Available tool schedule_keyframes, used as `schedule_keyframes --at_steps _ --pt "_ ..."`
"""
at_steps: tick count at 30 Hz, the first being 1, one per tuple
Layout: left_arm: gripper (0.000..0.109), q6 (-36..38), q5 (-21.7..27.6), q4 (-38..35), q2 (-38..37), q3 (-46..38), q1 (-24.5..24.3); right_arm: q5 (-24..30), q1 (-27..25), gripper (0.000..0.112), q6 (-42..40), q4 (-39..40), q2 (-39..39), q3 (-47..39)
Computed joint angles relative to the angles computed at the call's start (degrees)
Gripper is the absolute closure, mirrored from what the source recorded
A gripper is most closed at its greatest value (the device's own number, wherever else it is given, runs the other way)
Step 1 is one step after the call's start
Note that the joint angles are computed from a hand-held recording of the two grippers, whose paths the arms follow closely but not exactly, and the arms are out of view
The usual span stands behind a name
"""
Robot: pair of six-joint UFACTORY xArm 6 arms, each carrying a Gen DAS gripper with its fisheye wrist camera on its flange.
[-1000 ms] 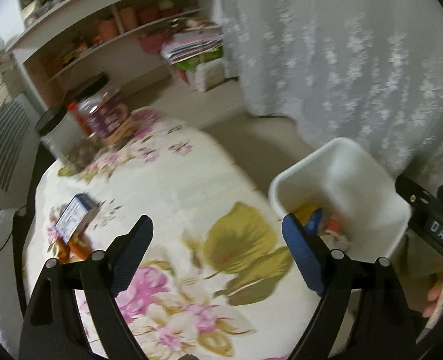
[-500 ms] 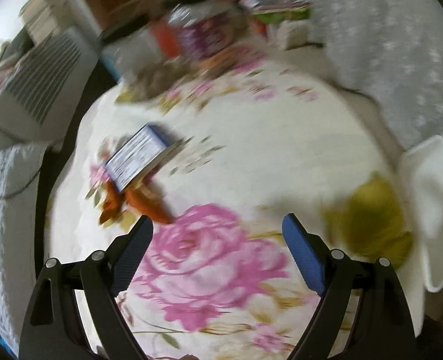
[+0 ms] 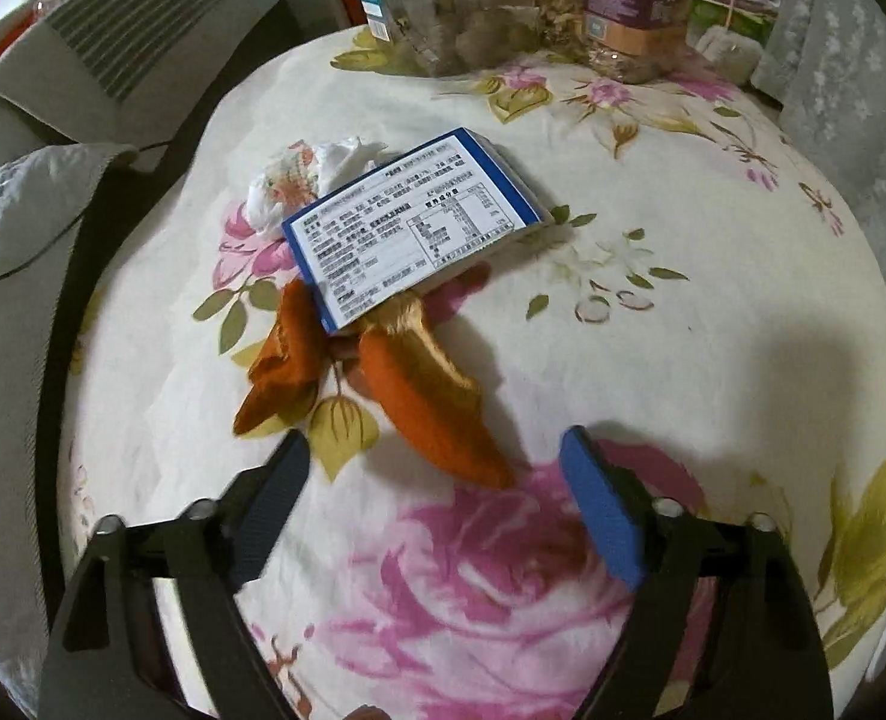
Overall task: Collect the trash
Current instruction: 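Grasp an orange snack piece with the left gripper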
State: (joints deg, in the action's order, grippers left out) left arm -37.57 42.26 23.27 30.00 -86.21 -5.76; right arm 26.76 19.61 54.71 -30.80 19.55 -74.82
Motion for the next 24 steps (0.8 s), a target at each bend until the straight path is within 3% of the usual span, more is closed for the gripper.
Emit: schedule_keyframes --at_steps 3,5,8,16,21,24 --pt "0.053 2.92 -2.38 -3.67 0.32 0.25 0.54 0.70 0.07 0.016 0.28 0.03 0.49 -0.58" --pt "0.073 4.49 -2.75 -4.06 0.23 0.33 0.27 0.78 0.23 0.016 -0.12 0.72 0.93 -1.08" --pt "0.088 6.62 -3.65 -4.71 -0.83 1.89 -0.05 1.05 0.74 0.016 -0.67 1.51 1.77 -2.23" --pt "0.092 11.05 -6.71 -6.75 -8.52 11.42 2.07 1.58 3.91 0.016 -5.26 5.31 5.82 -7.25" --pt "0.092 12.98 -7.51 -6.23 -14.46 18.63 5.12 3.25 6.99 0.016 -11.88 12.41 11.54 -13.93" --pt "0.092 11.74 -8.49 -3.48 -17.63 22.24 7.27 1.39 8.97 0.016 -17.90 19.63 15.04 -17.70"
